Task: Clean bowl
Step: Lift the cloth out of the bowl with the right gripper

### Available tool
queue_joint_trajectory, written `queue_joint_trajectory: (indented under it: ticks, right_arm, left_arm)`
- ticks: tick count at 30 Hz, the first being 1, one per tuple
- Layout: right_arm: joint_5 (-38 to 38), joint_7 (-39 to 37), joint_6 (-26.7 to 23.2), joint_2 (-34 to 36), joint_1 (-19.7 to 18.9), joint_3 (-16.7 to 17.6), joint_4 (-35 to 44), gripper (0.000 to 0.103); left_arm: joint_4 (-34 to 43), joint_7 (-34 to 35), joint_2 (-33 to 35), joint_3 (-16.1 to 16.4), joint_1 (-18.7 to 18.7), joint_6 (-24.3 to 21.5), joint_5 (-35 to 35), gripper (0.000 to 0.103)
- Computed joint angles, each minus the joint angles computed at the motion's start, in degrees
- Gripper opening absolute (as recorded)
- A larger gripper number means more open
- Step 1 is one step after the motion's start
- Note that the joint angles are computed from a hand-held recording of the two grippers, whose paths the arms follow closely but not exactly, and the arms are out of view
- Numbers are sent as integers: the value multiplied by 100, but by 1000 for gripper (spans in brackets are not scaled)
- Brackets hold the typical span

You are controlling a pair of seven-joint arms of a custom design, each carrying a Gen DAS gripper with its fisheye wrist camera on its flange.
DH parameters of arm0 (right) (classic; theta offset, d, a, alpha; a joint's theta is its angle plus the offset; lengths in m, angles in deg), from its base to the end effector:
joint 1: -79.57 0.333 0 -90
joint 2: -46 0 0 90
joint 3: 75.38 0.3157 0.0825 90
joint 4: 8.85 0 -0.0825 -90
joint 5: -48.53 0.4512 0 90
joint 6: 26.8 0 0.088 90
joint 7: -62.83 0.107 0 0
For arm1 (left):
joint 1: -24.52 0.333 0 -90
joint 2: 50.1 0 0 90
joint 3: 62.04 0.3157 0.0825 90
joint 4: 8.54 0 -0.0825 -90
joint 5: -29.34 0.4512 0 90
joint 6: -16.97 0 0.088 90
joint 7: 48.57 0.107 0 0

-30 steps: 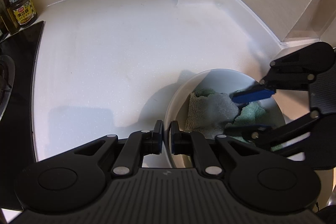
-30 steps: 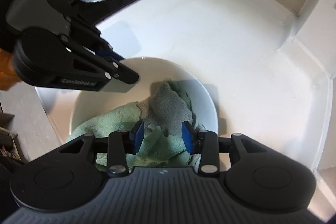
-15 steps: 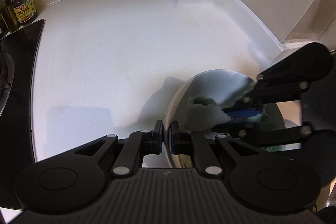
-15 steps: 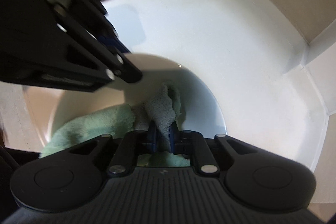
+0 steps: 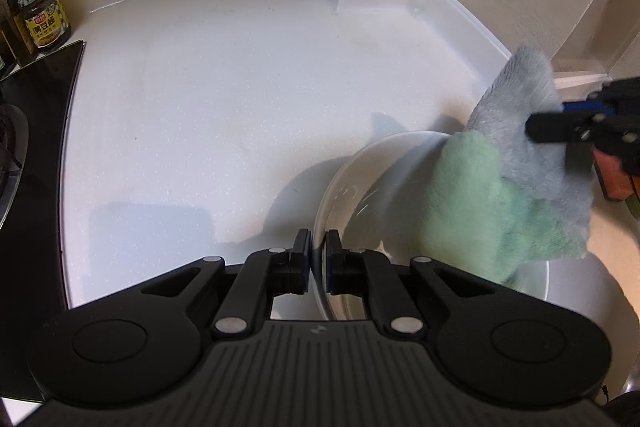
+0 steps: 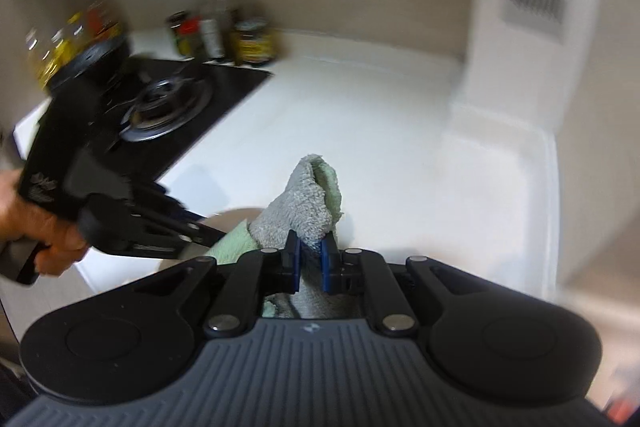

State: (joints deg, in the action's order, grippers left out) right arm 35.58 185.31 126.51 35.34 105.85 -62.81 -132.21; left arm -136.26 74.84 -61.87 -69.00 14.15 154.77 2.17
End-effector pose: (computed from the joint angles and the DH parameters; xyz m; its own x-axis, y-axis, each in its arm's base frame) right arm 0.4654 0.3912 0.5327 0.3258 -0.9372 -0.1249 -0.7380 -0.1695 -0.6532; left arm 0.5524 -0.1775 0.4688 -0.5855 -0.7956 0.1557 -0.7527 0.4622 -0.4689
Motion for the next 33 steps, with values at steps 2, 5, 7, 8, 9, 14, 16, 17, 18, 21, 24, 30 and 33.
queue_joint_trajectory:
  ticks: [2,5,7,8,9,14,16,17,18,21,24,30,33]
  right_arm:
    - [-318,351,-160,1,-110,81,-59,8]
    - [-131,346,-230,58,-68,-17,-107,13]
    - [170,274,-296,76,-33,-94,-133,21]
    - [-14,482,-311,54,-93,-49,-162,27]
    - [-314,805,-286,29,-173,30,-184,33]
    - [-533,1681,221,-174,-161,69,-447,35]
    - [-85,1365,221,-105,6,-7,-412,36]
    - [8,1246,165,-27,42,-7,-356,36]
    - [20,1167,48,122,62,20,-243,36]
    - [142,1078,-231,456,122,5,48,36]
    - [542,717,-428,671,199,-94,289,36]
    - [516,-22,-804,907,235,-162,613,16]
    - [280,51,-855,901,258,-144,633,16]
  left_arm:
    - [7,15,8,9,1,-16,-8,4]
    - [14,15,10,8,7,-29,1,4]
    - [13,18,12,12,9,-31,-11,4]
    - [15,16,17,10,9,-24,-20,4]
    - [15,13,19,10,9,-19,-28,4]
    - [-4,-48,-2,-5,9,-7,2,4]
    - [-6,-62,-11,-12,1,-9,25,4]
    - [3,-67,-8,-11,-2,-19,27,4]
    - [12,-70,-5,-8,-4,-29,26,4]
    - [19,-67,-3,4,-6,-45,-14,4]
    - [-4,-27,-10,22,-12,-28,-97,4]
    - [-39,28,-36,44,-4,-58,-203,4]
    - [-80,-237,-78,29,21,-78,-216,4]
